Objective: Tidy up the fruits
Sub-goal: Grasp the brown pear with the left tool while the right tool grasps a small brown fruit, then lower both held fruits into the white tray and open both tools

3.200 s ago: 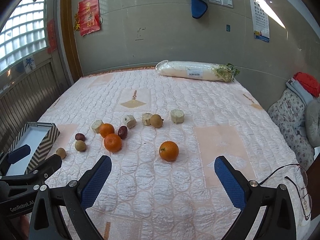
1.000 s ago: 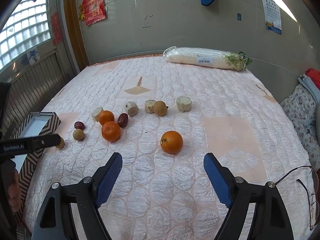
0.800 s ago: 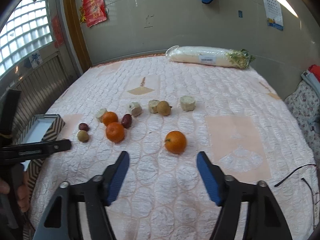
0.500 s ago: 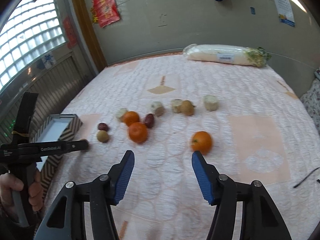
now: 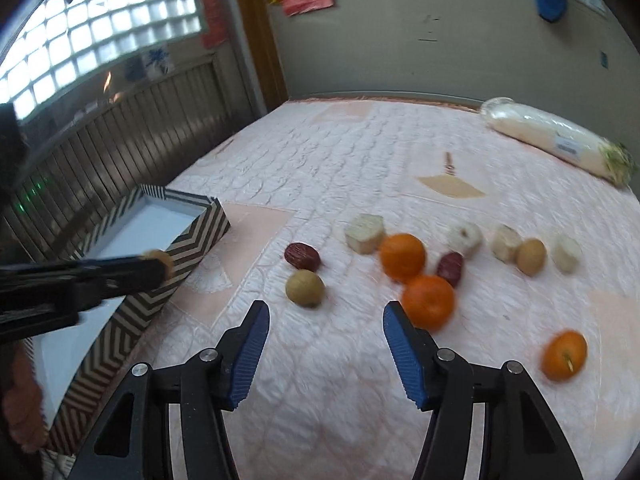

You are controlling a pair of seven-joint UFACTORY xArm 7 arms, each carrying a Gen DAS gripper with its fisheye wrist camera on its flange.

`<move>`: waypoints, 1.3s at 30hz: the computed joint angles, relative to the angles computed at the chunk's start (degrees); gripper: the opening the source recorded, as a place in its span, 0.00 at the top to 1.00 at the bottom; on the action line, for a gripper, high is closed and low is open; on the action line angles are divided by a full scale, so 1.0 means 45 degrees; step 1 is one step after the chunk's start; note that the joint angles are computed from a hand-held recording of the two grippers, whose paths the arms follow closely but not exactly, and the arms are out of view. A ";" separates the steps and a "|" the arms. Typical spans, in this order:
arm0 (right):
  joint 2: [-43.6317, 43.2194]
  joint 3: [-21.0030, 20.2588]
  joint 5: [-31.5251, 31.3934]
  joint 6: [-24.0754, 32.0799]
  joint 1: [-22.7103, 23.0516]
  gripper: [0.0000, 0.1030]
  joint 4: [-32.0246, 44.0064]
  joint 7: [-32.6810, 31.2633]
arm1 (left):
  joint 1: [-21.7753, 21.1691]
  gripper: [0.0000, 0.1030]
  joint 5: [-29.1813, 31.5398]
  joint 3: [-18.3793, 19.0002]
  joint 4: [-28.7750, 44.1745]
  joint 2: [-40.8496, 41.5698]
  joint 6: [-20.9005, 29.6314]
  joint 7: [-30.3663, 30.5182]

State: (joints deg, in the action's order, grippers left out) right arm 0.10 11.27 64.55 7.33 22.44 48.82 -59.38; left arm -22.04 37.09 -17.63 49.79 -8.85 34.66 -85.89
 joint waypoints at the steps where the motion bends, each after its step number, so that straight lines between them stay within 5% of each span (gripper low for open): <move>1: 0.0199 0.0049 -0.0498 -0.0139 0.0056 0.45 0.0130 0.0334 | 0.0008 0.77 0.0002 0.0019 -0.0110 -0.0149 -0.0021 -0.0024; 9: 0.1433 0.0193 -0.5980 0.0034 -0.0108 0.76 0.0770 0.4662 | 0.0273 0.77 -0.0354 -0.0015 -0.0631 -0.0516 -0.0417 0.0225; 16: 0.0516 0.1156 -0.3130 0.0011 -0.0851 0.76 0.0262 0.2764 | 0.0509 0.77 -0.0458 -0.0241 -0.1102 -0.1257 -0.0182 0.0242; 19: -0.0123 0.0889 -0.1631 0.0267 -0.0363 0.76 0.0090 0.1637 | 0.0623 0.77 -0.0505 -0.0432 -0.1310 -0.1760 0.0255 0.0295; 24: -0.0647 0.0452 -0.1010 0.0589 0.0732 0.76 0.0222 0.1036 | 0.0897 0.77 -0.0752 -0.0599 -0.1748 -0.2686 0.1244 0.0607; 31: -0.0220 0.0555 -0.1639 0.0847 0.1593 0.76 0.1015 0.1419 | 0.1365 0.77 -0.1117 -0.0600 -0.2352 -0.3514 0.2113 0.1270; 39: 0.1199 0.1184 -0.4805 0.0798 0.1755 0.76 0.2197 0.3743 | 0.2173 0.77 -0.1487 -0.0447 -0.3271 -0.3863 0.1923 0.1088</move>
